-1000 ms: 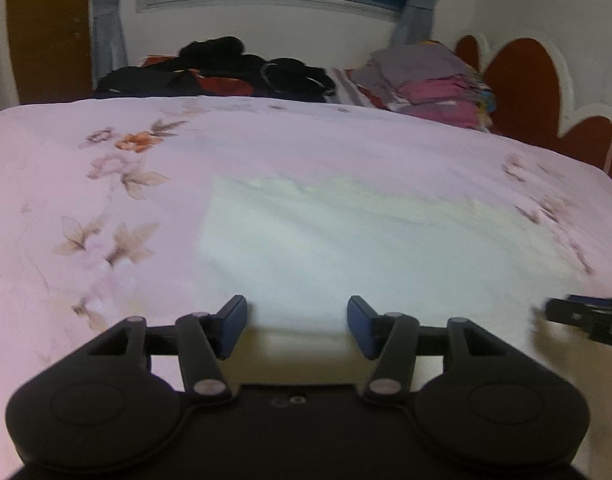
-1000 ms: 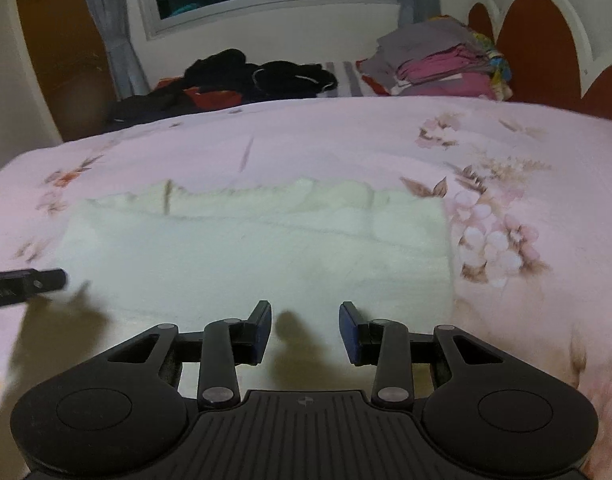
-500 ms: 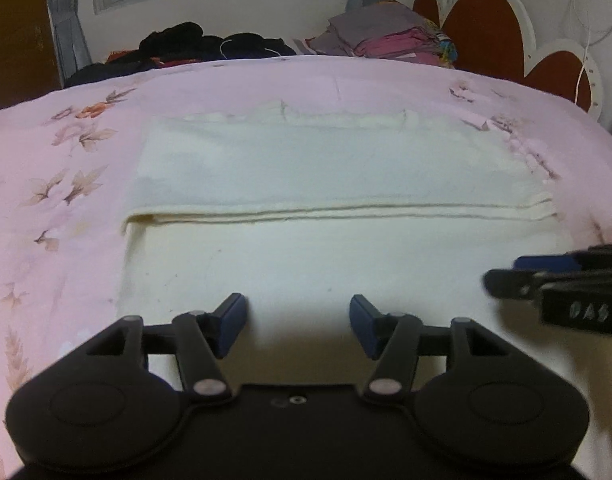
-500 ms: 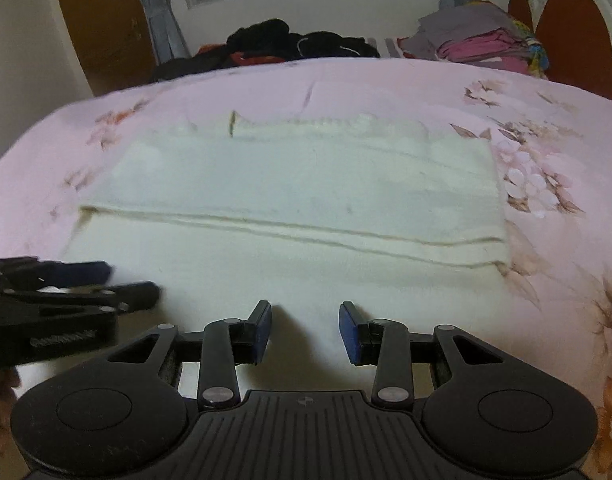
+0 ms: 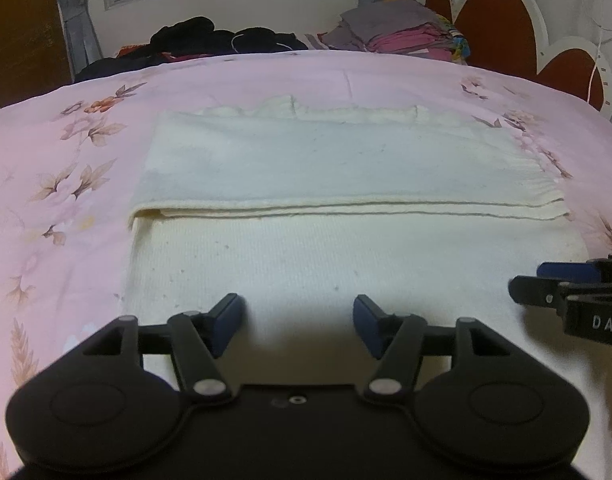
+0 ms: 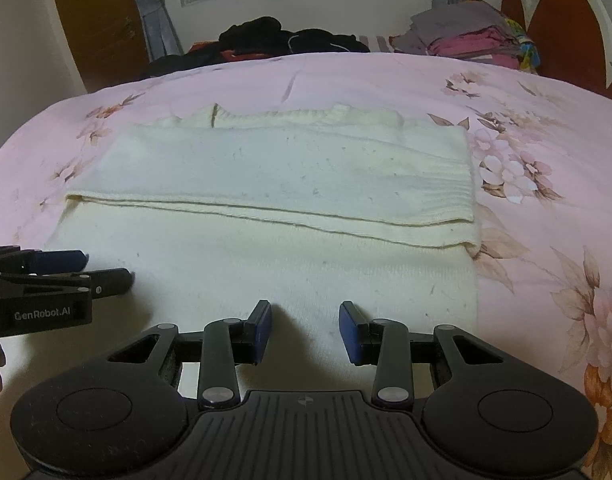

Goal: Fold small clothes

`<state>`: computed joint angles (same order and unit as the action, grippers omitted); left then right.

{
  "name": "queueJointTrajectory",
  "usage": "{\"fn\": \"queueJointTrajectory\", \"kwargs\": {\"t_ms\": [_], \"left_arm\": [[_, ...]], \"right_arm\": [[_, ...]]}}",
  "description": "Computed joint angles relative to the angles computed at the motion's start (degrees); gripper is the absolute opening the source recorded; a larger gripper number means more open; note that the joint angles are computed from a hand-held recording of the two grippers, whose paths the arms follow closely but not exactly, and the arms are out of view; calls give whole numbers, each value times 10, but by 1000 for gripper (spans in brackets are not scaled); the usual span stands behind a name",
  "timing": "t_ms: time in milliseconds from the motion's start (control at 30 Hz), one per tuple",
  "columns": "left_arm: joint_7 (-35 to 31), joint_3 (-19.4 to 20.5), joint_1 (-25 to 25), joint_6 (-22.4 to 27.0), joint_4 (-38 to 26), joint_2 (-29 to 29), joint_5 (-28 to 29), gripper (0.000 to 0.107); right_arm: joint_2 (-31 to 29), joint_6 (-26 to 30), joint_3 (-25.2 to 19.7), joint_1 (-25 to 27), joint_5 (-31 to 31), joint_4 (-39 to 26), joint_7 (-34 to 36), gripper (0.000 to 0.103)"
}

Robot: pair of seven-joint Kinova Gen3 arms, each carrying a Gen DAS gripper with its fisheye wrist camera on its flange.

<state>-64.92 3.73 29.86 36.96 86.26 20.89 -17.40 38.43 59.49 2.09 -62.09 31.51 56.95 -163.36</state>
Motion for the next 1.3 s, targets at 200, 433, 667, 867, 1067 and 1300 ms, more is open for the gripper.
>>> {"fn": "queueJointTrajectory", "kwargs": {"t_ms": [200, 433, 667, 867, 1067, 1300], "left_arm": [[15, -5, 9, 13, -7, 2, -9, 62], [29, -5, 17, 32, -16, 4, -23, 63], [25, -1, 13, 26, -10, 2, -24, 64], [30, 2, 18, 24, 4, -13, -28, 64], [-13, 32, 0, 10, 58, -61, 6, 64], [-38, 49, -13, 14, 113, -108, 21, 65]], "right_arm": [[-2, -15, -6, 2, 1, 8, 14, 55], [-3, -4, 3, -12, 7, 3, -3, 56], [-8, 16, 3, -25, 17, 8, -26, 56], [-7, 33, 1, -41, 27, -1, -50, 56], [-7, 44, -1, -66, 43, -16, -62, 55], [0, 84, -7, -98, 43, -37, -65, 55]]}}
